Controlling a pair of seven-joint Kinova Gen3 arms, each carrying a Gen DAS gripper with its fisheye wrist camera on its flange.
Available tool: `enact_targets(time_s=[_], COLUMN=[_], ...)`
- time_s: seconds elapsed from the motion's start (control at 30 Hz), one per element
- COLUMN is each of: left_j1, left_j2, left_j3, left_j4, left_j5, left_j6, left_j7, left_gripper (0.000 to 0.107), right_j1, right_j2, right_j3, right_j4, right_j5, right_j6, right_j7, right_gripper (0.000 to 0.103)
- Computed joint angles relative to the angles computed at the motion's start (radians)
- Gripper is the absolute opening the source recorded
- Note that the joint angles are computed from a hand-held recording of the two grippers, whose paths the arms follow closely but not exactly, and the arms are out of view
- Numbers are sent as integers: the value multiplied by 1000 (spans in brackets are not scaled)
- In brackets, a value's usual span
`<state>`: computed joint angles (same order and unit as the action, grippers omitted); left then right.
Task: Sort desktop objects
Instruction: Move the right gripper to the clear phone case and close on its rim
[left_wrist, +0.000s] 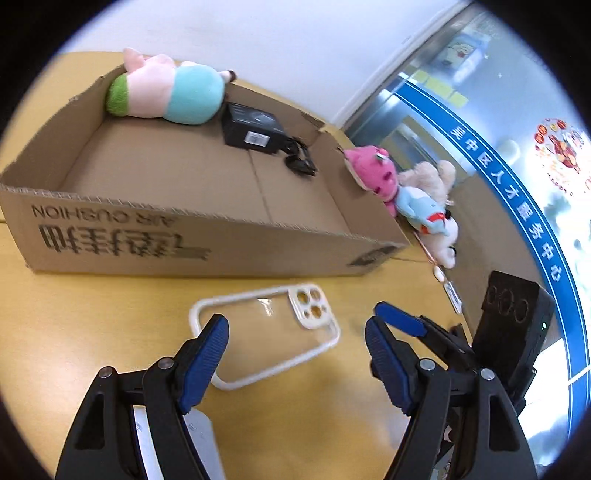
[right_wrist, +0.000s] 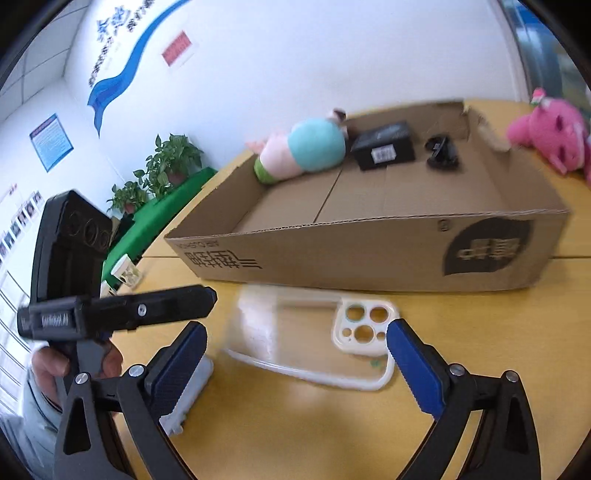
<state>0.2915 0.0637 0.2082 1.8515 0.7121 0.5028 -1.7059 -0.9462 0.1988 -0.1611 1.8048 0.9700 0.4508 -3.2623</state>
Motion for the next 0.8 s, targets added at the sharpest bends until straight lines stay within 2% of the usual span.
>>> enact_targets(time_s=[0.07,0.1,0.2,0.27,0.33,0.37,0.47,0.53,0.6,0.67,0.8], left_j1=[-13,5,121,156,132,94,-23,-20,-2,-13,-25], left_j2=[2,6,34,64,97,121,143,149,140,130,85], left_j3=[33,24,-96,-146,-127,-93,19,20,12,20,36], left_j4=[0,-6,-38,-73,-102,-119,-112,-120,-113,-105,-72], left_j5=[-30,-65,-161,-214,-248,-253,-198,-195,-222,-207,-144], left_j6=[2,6,41,82,111,129,110,114,93,85,24], left_j7=[31,71,193,274,318,316,257,267,284,262,182], left_gripper=[76,76,76,76,76,76,76,75,75,75,75], right_j1=[-54,-53,51,144,236,283,405,451,435,370,213], right_j2=[-34,-42,-34,-19,7,37,128,152,159,140,71], right_j3=[14,7,-59,-99,-157,-198,-337,-375,-338,-247,-61], right_j4=[33,43,53,55,35,7,-86,-115,-128,-107,-26], right_j5=[44,42,-53,-134,-203,-215,-261,-307,-387,-427,-359], right_j6=[48,47,7,-60,-90,-81,11,14,-1,-44,-142], right_j7=[-54,-64,-6,62,143,184,306,387,461,480,352], right_gripper=[99,100,100,100,100,100,100,98,95,95,92])
